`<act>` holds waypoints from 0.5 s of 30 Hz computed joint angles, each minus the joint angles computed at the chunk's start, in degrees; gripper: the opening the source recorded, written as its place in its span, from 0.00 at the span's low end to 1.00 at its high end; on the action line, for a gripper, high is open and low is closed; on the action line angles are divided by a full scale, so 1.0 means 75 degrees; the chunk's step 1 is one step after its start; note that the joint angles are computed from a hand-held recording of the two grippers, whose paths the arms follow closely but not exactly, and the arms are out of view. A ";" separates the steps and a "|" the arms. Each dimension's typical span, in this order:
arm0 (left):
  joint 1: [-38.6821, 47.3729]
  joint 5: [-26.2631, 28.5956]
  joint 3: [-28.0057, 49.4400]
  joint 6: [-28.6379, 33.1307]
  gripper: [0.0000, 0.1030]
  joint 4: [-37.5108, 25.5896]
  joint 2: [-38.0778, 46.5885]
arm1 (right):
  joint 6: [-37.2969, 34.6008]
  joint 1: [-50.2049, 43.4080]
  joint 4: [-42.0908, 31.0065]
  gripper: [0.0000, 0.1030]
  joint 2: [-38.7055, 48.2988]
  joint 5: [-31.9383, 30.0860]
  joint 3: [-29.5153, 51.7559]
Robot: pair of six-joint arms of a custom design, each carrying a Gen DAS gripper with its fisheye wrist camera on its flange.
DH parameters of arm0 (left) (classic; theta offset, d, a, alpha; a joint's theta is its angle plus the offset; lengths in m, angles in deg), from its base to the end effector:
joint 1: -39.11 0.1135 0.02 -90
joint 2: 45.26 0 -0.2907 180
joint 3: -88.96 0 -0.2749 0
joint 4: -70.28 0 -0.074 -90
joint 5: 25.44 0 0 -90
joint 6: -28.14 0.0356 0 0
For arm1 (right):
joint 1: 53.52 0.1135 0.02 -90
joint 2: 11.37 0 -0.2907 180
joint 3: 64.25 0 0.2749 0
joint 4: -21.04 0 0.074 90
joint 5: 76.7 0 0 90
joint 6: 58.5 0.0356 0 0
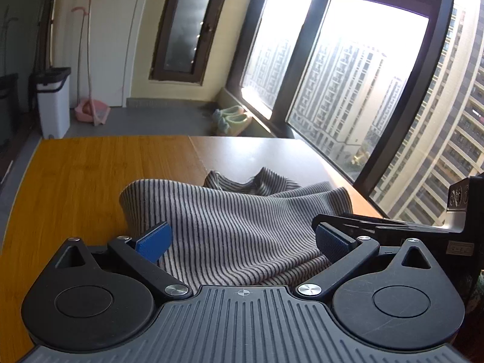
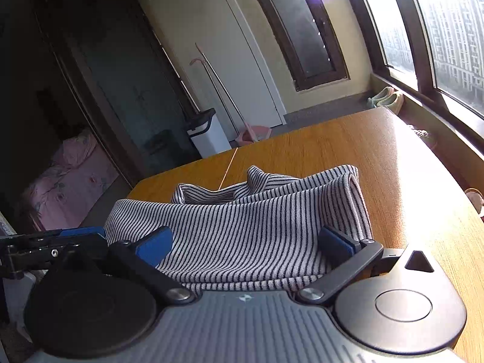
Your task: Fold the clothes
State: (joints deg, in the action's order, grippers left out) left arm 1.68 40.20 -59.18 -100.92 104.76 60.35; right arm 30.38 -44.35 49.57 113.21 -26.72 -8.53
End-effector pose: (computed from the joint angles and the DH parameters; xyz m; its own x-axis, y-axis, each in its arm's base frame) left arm 0.2134 -0.1449 0.0622 -0.5794 -0.2794 -0.7657 -0.0837 0.9548 -0.2851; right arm 0.3531 0.0802 0.0309 -0.6270 -0.1164 -0.7703 -0.6184 0.6758 0.4012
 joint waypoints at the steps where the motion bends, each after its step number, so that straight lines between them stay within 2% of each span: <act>1: 0.0231 0.0240 0.0121 -0.0095 1.00 0.0136 0.0277 | -0.0075 0.0035 -0.0048 1.00 -0.0043 0.0087 -0.0020; 4: 0.0447 0.0442 0.0264 -0.0157 1.00 0.0615 0.0955 | -0.0111 0.0116 -0.0093 1.00 -0.0103 0.0173 -0.0040; 7: 0.0264 0.0154 0.0226 0.0187 1.00 0.1222 0.1451 | -0.0125 0.0061 -0.0197 1.00 -0.0083 0.0011 0.0027; 12: 0.0177 0.0033 0.0145 0.0460 1.00 0.1888 0.1862 | -0.0550 0.0150 -0.0799 1.00 -0.0172 0.0101 0.0238; 15: 0.0114 -0.0069 0.0096 0.0463 1.00 0.2150 0.1996 | -0.0678 0.0263 -0.0846 1.00 -0.0241 0.0300 0.0204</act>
State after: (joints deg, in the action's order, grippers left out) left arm 2.53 39.68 -58.46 -97.45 120.88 75.32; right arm 25.29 -42.37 43.22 111.40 -24.47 -7.00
